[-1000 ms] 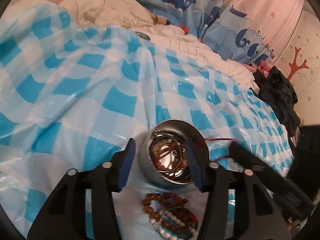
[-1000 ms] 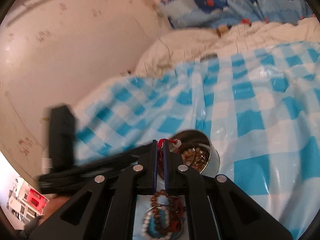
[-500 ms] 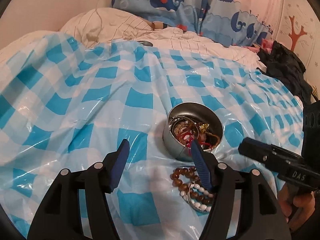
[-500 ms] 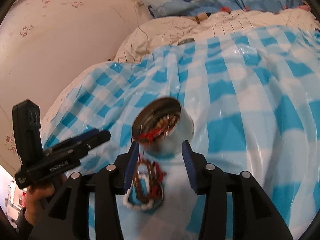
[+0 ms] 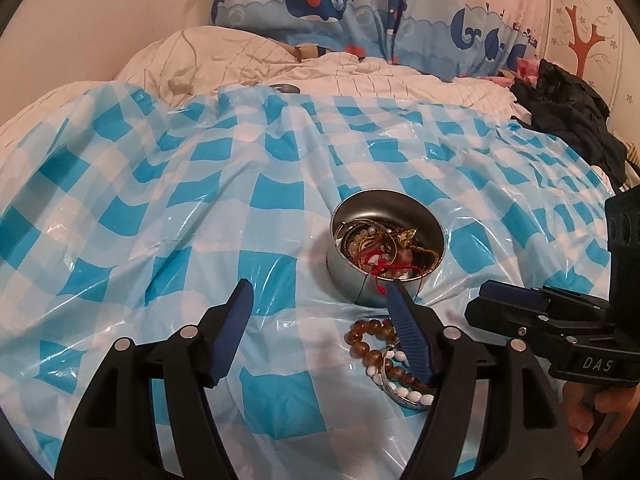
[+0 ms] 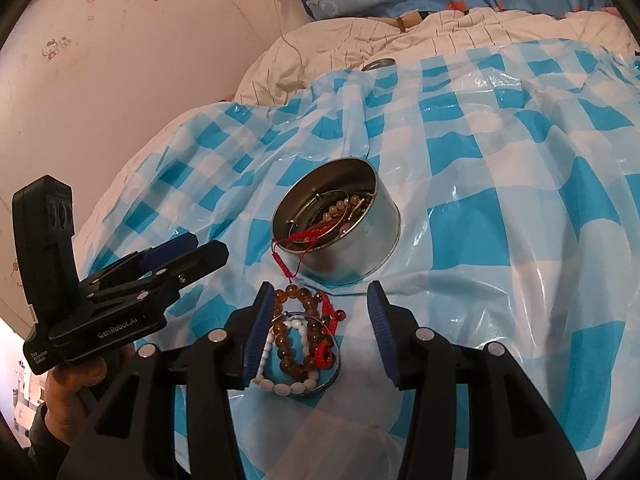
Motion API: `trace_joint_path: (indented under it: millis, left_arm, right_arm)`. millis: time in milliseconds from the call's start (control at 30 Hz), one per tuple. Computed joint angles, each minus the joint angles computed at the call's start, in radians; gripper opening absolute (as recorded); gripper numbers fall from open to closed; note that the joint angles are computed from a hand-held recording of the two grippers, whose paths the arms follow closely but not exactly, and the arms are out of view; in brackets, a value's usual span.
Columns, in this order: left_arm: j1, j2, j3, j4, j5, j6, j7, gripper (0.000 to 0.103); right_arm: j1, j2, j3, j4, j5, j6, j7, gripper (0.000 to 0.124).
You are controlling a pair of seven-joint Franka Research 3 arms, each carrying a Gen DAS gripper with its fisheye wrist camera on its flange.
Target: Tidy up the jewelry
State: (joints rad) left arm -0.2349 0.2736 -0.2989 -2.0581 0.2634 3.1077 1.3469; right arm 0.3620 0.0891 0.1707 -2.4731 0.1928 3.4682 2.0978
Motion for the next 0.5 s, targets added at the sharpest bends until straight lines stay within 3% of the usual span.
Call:
trace_joint_path:
  millis: [133, 233, 333, 367, 433, 500]
  left_arm:
    - [0.021, 0.007, -0.025, 0.007, -0.014, -0.018, 0.026, 0.067]
    - [0.035, 0.014, -0.034, 0.018, -0.039, -0.045, 0.041, 0.069]
    - [0.048, 0.021, -0.038, 0.026, -0.071, -0.076, 0.051, 0.070]
    - [0.050, 0.024, -0.038, 0.028, -0.078, -0.082, 0.058, 0.070]
    - [0.042, 0.029, -0.028, 0.034, -0.078, -0.097, 0.062, 0.071]
    - [0.035, 0.034, -0.021, 0.038, -0.077, -0.109, 0.067, 0.071]
  right_arm:
    - [0.004, -0.002, -0.003, 0.004, 0.005, -0.017, -0.008, 0.047]
    - [0.078, -0.008, -0.050, 0.021, 0.145, -0.065, -0.131, 0.047]
    - [0.102, -0.007, -0.069, 0.035, 0.200, -0.117, -0.182, 0.047]
    - [0.144, -0.006, -0.105, 0.042, 0.235, -0.133, -0.217, 0.047]
    - [0.302, 0.001, -0.255, 0.058, 0.287, -0.173, -0.273, 0.047]
    - [0.388, 0.005, -0.346, 0.064, 0.252, -0.199, -0.256, 0.047]
